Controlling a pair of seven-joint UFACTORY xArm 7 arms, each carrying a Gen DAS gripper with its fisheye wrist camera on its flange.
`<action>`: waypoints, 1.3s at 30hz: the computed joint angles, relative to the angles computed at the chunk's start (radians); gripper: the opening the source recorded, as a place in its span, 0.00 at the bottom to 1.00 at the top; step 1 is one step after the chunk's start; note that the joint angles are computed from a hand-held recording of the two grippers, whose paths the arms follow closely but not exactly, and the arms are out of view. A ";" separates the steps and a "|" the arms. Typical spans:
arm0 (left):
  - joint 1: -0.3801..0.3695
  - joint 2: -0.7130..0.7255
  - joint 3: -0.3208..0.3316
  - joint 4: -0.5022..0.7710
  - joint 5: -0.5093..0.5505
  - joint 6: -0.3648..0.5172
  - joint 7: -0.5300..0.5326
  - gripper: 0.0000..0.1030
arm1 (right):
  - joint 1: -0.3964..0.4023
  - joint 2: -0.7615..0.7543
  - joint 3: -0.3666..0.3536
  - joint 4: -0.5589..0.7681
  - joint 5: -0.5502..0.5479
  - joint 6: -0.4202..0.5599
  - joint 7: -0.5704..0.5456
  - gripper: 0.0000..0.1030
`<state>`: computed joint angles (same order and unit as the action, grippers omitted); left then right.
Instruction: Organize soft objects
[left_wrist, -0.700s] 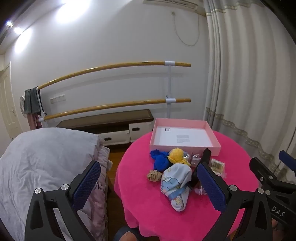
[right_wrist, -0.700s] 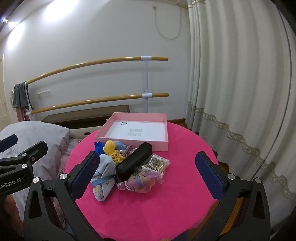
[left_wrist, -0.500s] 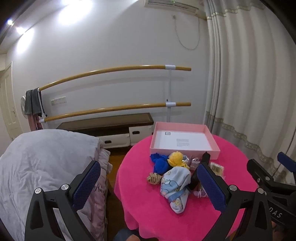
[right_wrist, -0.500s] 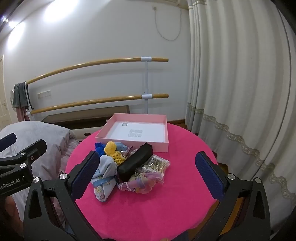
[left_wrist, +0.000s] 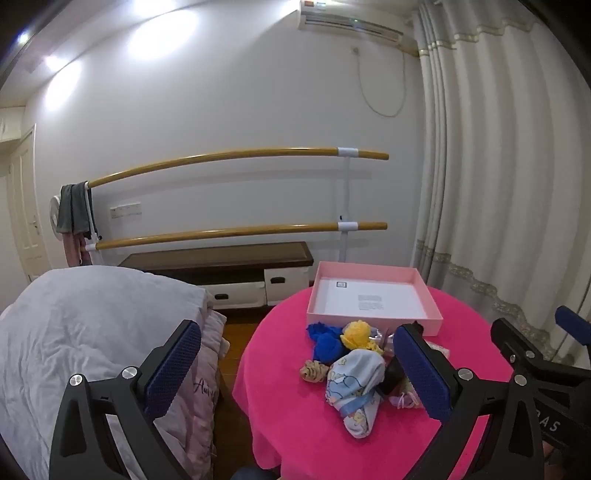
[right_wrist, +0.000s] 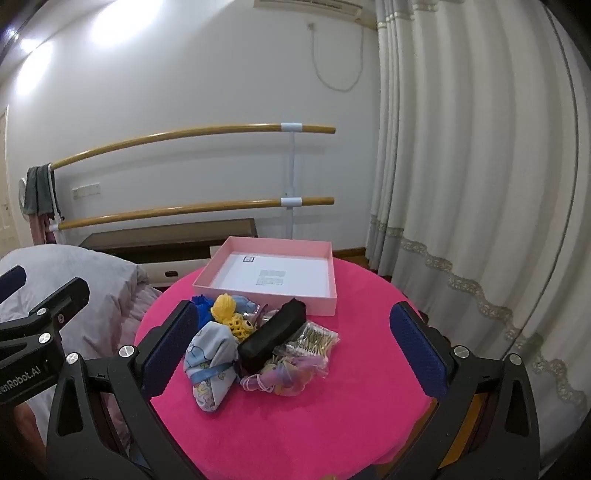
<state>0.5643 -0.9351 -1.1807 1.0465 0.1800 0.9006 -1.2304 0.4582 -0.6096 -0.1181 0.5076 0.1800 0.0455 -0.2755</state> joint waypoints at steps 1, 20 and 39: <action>-0.001 0.000 0.002 -0.001 -0.001 -0.002 0.000 1.00 | -0.004 0.001 0.003 0.000 0.000 -0.001 0.004 1.00; -0.081 0.028 0.056 -0.108 0.029 -0.100 -0.079 1.00 | -0.022 0.000 0.032 -0.020 -0.032 -0.010 0.042 1.00; -0.071 0.057 0.009 -0.079 0.118 -0.055 -0.142 1.00 | 0.008 0.016 0.016 -0.014 -0.029 -0.019 0.035 1.00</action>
<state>0.4934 -0.8785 -1.1713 0.9671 0.2977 0.8461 -1.3723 0.4657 -0.5937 -0.1025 0.4932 0.1513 0.0267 -0.2405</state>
